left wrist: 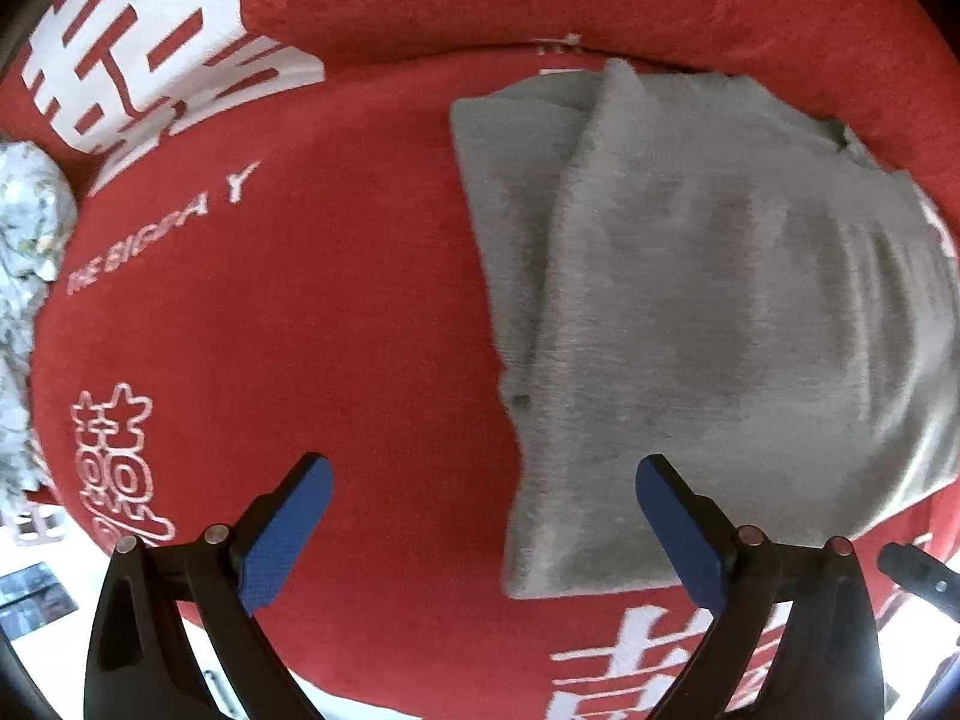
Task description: Fold small clothes
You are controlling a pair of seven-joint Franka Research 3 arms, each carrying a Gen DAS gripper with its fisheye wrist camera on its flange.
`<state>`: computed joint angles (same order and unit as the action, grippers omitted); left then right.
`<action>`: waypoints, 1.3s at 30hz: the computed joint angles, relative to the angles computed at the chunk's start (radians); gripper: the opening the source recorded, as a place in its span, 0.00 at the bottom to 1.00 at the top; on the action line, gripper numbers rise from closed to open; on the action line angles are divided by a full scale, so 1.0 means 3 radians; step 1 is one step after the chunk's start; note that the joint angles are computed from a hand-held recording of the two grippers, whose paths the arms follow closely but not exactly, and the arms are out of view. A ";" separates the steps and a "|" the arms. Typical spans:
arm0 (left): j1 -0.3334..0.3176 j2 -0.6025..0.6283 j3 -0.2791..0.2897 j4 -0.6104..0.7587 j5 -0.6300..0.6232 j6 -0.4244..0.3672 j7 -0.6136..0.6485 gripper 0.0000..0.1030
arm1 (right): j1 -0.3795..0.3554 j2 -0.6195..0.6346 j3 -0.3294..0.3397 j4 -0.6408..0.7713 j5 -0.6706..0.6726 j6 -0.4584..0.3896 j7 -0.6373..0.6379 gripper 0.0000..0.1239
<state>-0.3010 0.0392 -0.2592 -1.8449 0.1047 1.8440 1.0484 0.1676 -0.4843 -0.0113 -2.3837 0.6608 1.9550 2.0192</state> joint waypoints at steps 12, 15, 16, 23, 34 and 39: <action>0.0187 -0.0206 0.0125 -0.0298 -0.0584 0.0495 0.0345 0.98 | 0.0337 -0.0111 -0.0022 -0.0544 0.1165 0.0691 -0.0096 0.48; 0.0225 -0.0188 0.0149 -0.0298 -0.0611 0.0519 0.0426 0.98 | 0.0438 -0.0099 0.0025 -0.0665 0.1427 0.0885 -0.0134 0.48; 0.0246 -0.0183 0.0166 -0.0311 -0.0702 0.0547 0.0476 0.98 | 0.0477 -0.0088 0.0045 -0.0697 0.1526 0.0976 -0.0161 0.48; 0.0313 -0.0163 0.0186 -0.0382 -0.0874 0.0724 0.0412 0.98 | 0.0778 0.0119 0.0163 -0.0727 0.2405 0.1794 -0.0520 0.48; 0.0433 -0.0100 0.0238 -0.0419 -0.2164 0.0708 0.1088 0.98 | 0.0779 0.0275 0.0106 -0.0522 0.3165 0.1943 -0.1075 0.07; 0.0481 0.0083 0.0214 -0.0311 -0.2684 0.0661 0.1307 0.99 | 0.0693 0.0167 0.0054 -0.0462 0.3112 0.1865 -0.1239 0.07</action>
